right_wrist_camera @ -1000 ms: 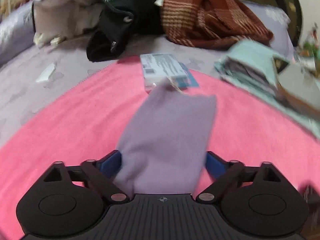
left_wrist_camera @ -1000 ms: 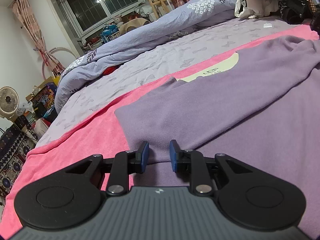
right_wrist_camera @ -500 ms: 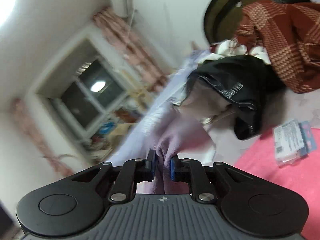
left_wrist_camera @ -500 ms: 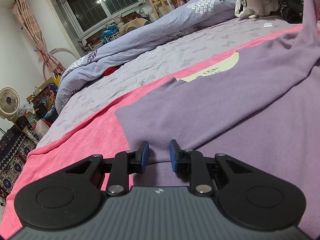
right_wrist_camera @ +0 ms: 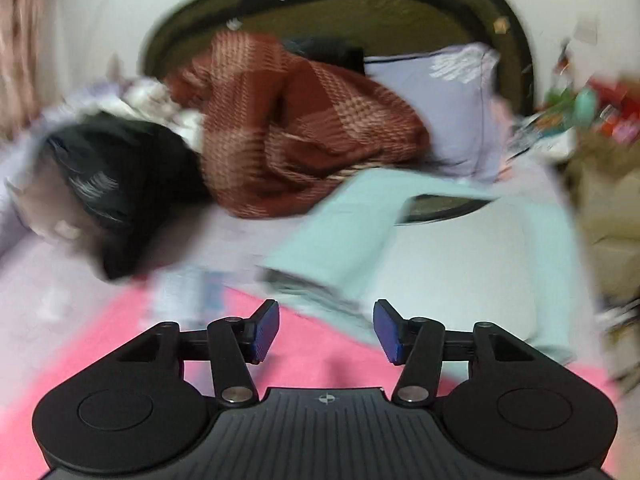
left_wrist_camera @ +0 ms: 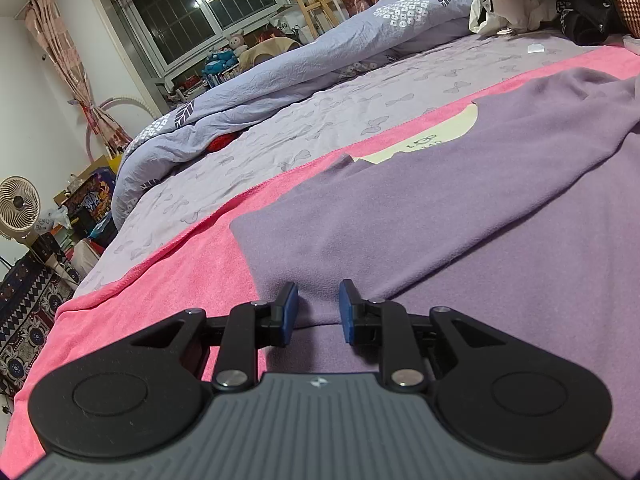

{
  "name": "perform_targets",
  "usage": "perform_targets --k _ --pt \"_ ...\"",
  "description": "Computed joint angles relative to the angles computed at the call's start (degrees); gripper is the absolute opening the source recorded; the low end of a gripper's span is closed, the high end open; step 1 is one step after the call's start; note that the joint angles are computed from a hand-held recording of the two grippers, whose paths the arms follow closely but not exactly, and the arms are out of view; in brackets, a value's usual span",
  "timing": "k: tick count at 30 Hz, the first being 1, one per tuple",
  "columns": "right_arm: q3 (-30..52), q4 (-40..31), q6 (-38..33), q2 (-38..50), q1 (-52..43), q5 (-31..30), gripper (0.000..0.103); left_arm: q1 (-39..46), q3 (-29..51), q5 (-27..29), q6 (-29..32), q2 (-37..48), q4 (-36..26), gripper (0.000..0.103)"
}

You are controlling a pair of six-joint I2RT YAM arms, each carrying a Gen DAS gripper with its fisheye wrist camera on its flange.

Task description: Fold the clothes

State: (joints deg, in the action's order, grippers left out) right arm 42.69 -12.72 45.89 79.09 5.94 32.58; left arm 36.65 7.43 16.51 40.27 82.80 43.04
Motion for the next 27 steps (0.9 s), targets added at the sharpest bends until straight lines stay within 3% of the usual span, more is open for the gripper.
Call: perform_targets --k 3,4,8,10,12,13,14,17,20,21,22,24,27 --pt "1.58 3.10 -5.22 1.86 -2.38 -20.36 0.048 -0.61 -0.36 -0.59 -0.26 -0.48 -0.03 0.027" --pt "3.85 2.32 -4.81 4.96 -1.68 -22.94 0.046 -0.69 -0.45 -0.67 -0.26 -0.40 0.17 0.027" --pt "17.59 -10.49 3.02 20.73 2.64 -16.21 0.046 -0.11 -0.61 -0.32 0.34 0.04 0.88 0.027" --pt "20.47 -11.74 4.02 26.01 4.91 -10.35 0.049 -0.66 -0.92 -0.77 -0.04 -0.21 0.99 0.027" --pt "22.89 -13.07 3.61 28.52 8.28 -4.74 0.030 -0.84 -1.01 -0.86 -0.28 -0.37 0.89 0.027" --pt "22.19 -11.15 3.54 28.00 8.48 -4.52 0.009 -0.66 -1.03 -0.64 -0.24 -0.48 0.74 0.027" --pt "20.92 -8.66 3.63 26.95 8.59 -4.66 0.008 -0.59 -1.03 -0.54 -0.26 -0.52 0.68 0.027" --pt "10.20 7.90 1.68 16.93 6.61 -11.02 0.008 -0.44 -1.03 -0.28 -0.35 -0.66 0.41 0.027" --pt "-6.92 34.53 -3.72 3.18 3.08 -21.96 0.008 -0.13 -0.94 0.17 -0.50 -0.94 -0.19 0.027" --pt "-13.53 45.92 -4.36 -0.43 0.29 -28.77 0.008 -0.04 -0.94 0.26 -0.47 -0.85 -0.12 0.027" --pt "-17.51 51.64 -3.85 -3.10 -2.96 -34.94 0.008 0.08 -0.95 0.37 -0.44 -0.68 0.04 0.027" --pt "-18.70 45.37 -4.41 -7.70 -6.72 -36.56 0.008 0.17 -0.86 0.45 -0.38 -0.61 0.00 0.027" --pt "-11.45 21.86 -7.28 -5.00 -10.20 -32.18 0.008 0.34 -0.66 0.59 -0.32 -0.47 -0.07 0.027"
